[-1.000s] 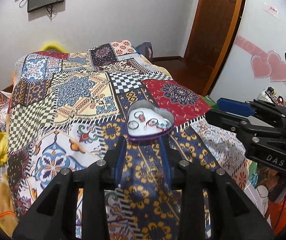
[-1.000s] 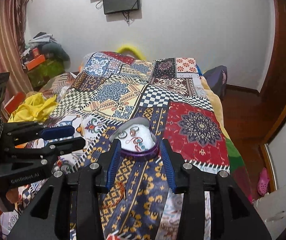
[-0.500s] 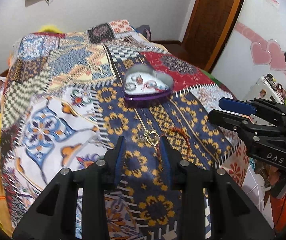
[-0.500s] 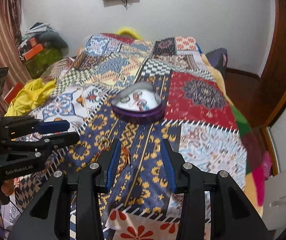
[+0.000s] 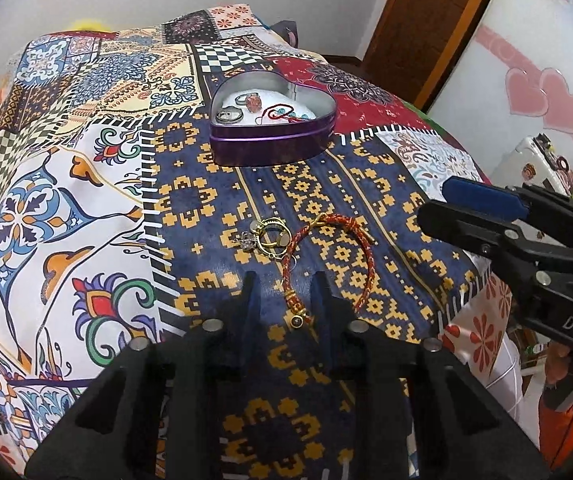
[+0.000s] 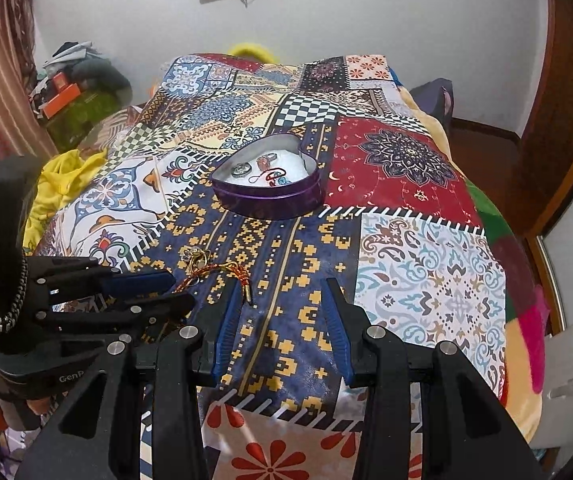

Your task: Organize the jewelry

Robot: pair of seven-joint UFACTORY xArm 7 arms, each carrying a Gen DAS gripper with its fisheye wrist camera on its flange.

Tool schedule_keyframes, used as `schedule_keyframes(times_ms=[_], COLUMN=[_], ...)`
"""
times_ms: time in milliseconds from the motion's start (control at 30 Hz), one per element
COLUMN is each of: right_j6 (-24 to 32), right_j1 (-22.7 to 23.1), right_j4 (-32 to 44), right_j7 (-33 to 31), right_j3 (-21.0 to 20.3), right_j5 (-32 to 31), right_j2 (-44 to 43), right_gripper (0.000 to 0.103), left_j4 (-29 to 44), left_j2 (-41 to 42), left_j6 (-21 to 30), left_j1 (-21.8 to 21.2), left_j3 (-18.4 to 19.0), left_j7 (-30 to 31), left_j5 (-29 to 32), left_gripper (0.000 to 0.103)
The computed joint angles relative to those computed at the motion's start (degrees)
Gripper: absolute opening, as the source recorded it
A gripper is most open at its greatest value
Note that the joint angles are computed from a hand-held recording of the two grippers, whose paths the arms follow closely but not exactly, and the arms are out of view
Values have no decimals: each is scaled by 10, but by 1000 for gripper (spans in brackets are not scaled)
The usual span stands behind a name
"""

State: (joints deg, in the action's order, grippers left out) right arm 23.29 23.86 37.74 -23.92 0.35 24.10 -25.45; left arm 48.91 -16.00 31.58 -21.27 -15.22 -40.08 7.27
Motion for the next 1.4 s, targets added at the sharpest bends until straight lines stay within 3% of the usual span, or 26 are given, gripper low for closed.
schedule_keyframes(times_ms=[33, 500, 700, 933, 1167, 1200, 1300, 1400], right_j6=[1, 12, 13, 18, 42, 45, 51, 41], right_j1=[0, 9, 18, 44, 38, 37, 37, 33], right_j4=[0, 12, 34, 47, 71, 74, 78, 77], right_j7=[0, -2, -2, -45, -64, -68, -90, -96], right_j3=[-1, 6, 26, 29, 42, 42, 43, 52], right_j5=[1, 7, 5, 43, 64, 72, 92, 93], right_j2=[0, 14, 50, 75, 103, 106, 110, 114], right_gripper=[37, 37, 37, 37, 37, 36, 19, 18], left_j4=[2, -20, -56, -95, -111, -112, -115, -118], left_j2=[2, -74, -126, -152, -159, -160, -160, -160], left_j6=[3, 12, 18, 7, -11, -13, -20, -24], left_j1=[3, 42, 64, 73, 77, 77, 79, 81], left_j3=[-3, -16, -6, 5, 8, 9, 9, 10], left_j7=[-5, -56, -50, -30, -18, -16, -13, -11], left_j5=[7, 71, 66, 38, 17, 14, 9, 5], left_gripper=[6, 5, 5, 5, 5, 5, 5, 5])
